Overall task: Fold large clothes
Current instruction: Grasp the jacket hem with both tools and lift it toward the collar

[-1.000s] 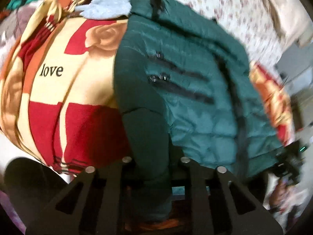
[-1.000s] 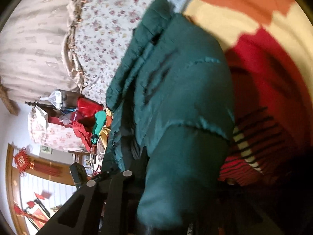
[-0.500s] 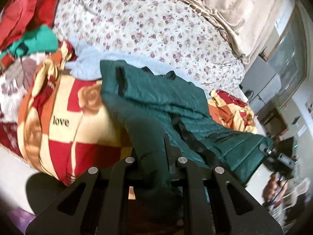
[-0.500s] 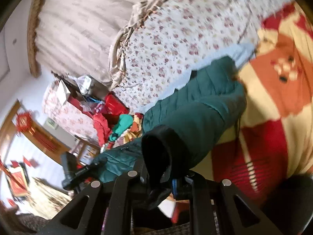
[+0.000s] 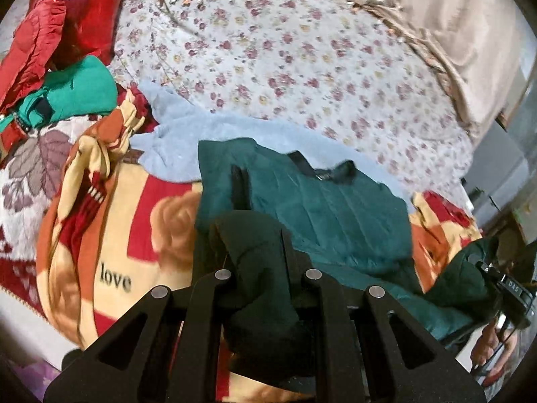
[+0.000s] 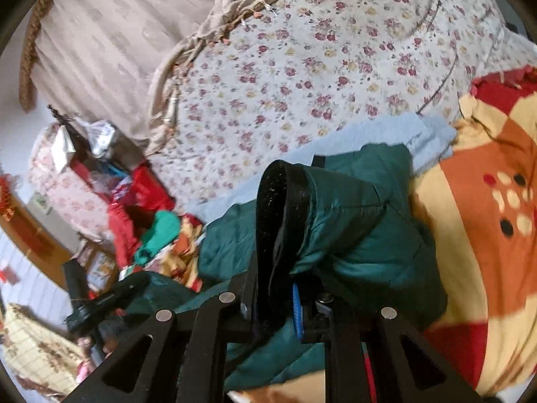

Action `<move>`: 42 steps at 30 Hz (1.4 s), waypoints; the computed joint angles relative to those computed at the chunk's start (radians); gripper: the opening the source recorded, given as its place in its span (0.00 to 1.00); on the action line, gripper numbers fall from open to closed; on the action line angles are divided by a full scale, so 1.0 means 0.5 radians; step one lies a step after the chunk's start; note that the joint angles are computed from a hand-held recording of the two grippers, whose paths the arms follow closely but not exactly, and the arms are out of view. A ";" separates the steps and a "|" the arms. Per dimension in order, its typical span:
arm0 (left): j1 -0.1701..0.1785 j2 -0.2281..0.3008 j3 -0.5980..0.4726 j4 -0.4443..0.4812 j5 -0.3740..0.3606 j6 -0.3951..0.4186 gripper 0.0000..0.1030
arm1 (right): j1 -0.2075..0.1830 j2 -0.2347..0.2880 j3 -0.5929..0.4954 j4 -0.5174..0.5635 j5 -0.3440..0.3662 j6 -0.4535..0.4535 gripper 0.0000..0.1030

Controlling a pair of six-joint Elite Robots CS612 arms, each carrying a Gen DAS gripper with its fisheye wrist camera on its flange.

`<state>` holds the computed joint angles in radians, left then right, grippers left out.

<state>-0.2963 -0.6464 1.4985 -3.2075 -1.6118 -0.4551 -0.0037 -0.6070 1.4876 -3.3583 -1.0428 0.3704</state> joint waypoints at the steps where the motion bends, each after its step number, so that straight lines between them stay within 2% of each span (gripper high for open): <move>1: 0.008 0.032 -0.076 0.075 0.002 -0.016 0.11 | 0.013 0.024 -0.072 0.065 -0.057 -0.009 0.14; 6: 0.050 0.178 -0.409 0.415 -0.040 -0.132 0.11 | 0.049 0.159 -0.430 0.405 -0.271 -0.024 0.14; 12: 0.106 0.412 -0.858 0.789 -0.125 -0.297 0.11 | 0.066 0.397 -0.927 0.829 -0.499 0.003 0.14; 14: 0.120 0.486 -0.982 0.871 -0.160 -0.341 0.12 | 0.067 0.476 -1.073 0.950 -0.536 0.005 0.14; 16: 0.128 0.562 -1.104 0.938 -0.174 -0.373 0.14 | 0.070 0.558 -1.220 1.069 -0.576 0.002 0.14; 19: 0.128 0.635 -1.208 0.946 -0.160 -0.411 0.15 | 0.079 0.676 -1.428 1.234 -0.640 -0.014 0.13; 24: 0.119 0.661 -1.239 0.921 -0.125 -0.420 0.17 | 0.084 0.770 -1.555 1.299 -0.673 0.039 0.15; 28: 0.119 0.600 -1.139 0.832 -0.145 -0.386 0.21 | 0.078 0.744 -1.506 1.264 -0.644 0.016 0.18; 33: 0.068 0.457 -0.893 0.670 0.045 -0.223 0.25 | 0.075 0.609 -1.269 0.995 -0.697 0.062 0.44; 36: 0.038 0.365 -0.742 0.556 0.134 -0.149 0.30 | 0.077 0.512 -1.104 0.802 -0.720 0.032 0.52; 42: -0.028 0.166 -0.455 0.338 0.258 0.035 0.35 | 0.101 0.337 -0.795 0.465 -0.727 -0.087 0.57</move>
<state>-0.3104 -0.5632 1.2712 -3.0387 -1.4826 -0.4378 0.0469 -0.4383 1.0901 -3.1256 -1.4062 0.3267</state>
